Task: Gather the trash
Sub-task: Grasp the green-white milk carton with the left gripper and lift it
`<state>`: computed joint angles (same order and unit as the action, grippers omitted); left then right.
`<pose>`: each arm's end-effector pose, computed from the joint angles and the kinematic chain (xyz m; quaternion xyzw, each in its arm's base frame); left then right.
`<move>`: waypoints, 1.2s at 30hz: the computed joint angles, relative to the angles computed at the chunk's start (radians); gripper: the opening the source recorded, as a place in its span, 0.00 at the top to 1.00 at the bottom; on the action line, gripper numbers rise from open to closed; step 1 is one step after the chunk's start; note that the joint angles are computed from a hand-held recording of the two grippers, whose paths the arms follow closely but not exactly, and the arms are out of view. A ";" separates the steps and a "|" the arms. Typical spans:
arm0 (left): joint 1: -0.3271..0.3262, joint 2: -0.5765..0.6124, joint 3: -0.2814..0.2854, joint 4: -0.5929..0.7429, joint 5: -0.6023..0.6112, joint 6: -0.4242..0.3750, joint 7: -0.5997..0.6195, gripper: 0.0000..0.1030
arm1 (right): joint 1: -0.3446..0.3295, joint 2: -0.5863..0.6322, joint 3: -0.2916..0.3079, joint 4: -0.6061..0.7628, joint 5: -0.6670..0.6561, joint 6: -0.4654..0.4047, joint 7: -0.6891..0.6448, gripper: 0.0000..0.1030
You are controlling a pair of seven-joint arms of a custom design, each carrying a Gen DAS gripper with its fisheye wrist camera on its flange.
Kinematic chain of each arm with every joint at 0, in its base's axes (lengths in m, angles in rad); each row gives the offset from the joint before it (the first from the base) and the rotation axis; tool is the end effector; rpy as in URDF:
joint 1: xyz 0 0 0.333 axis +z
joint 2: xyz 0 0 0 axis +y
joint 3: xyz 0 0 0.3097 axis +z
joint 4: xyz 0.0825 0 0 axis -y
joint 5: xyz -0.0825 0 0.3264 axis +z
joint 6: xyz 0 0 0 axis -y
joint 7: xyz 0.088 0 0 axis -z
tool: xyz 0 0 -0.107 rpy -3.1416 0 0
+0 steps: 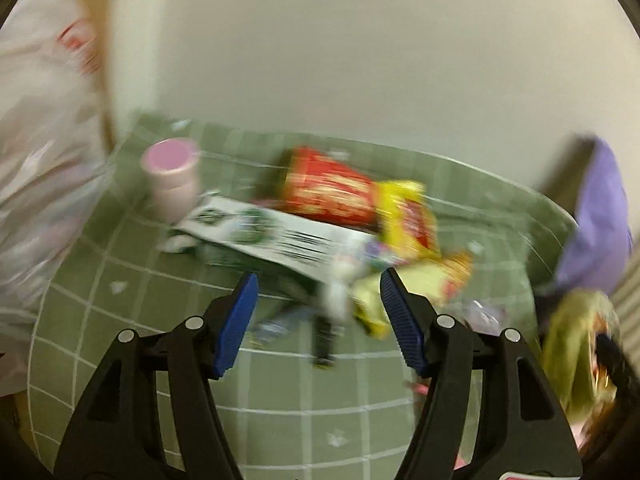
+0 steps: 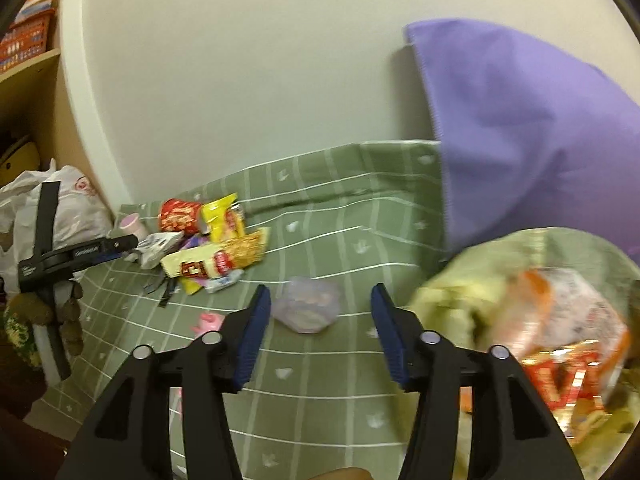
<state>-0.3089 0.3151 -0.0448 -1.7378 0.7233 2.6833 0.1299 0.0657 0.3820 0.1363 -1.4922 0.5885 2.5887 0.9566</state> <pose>0.5872 -0.2354 0.4825 -0.8053 0.4562 -0.3167 0.2073 0.6549 0.1059 0.5460 -0.7564 0.5045 -0.1414 0.3916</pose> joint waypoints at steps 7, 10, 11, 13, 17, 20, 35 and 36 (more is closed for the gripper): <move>0.085 0.087 0.006 0.073 -0.220 0.038 0.000 0.30 | 0.018 0.057 0.004 0.063 -0.050 -0.034 0.018 0.52; 0.059 0.181 0.020 0.257 -0.254 -0.143 0.076 0.30 | 0.026 0.105 -0.006 0.122 -0.087 -0.069 0.050 0.52; 0.051 0.218 0.023 0.329 -0.267 -0.220 0.103 0.30 | 0.027 0.120 -0.007 0.142 -0.098 -0.079 0.061 0.52; 0.033 0.277 0.029 0.443 -0.273 -0.341 0.150 0.30 | 0.023 0.143 -0.002 0.167 -0.106 -0.092 0.070 0.52; 0.018 0.282 0.018 0.459 -0.262 -0.379 0.247 0.31 | 0.021 0.200 0.001 0.238 -0.132 -0.135 0.094 0.52; 0.010 0.208 0.008 0.328 -0.234 -0.318 0.294 0.35 | 0.020 0.243 0.004 0.290 -0.151 -0.170 0.099 0.52; 0.089 0.016 -0.050 -0.015 -0.415 -0.029 0.374 0.38 | 0.034 0.393 0.012 0.457 -0.192 -0.280 0.200 0.52; 0.090 0.048 -0.053 0.039 -0.430 -0.071 0.390 0.38 | 0.034 0.387 0.012 0.442 -0.192 -0.276 0.201 0.52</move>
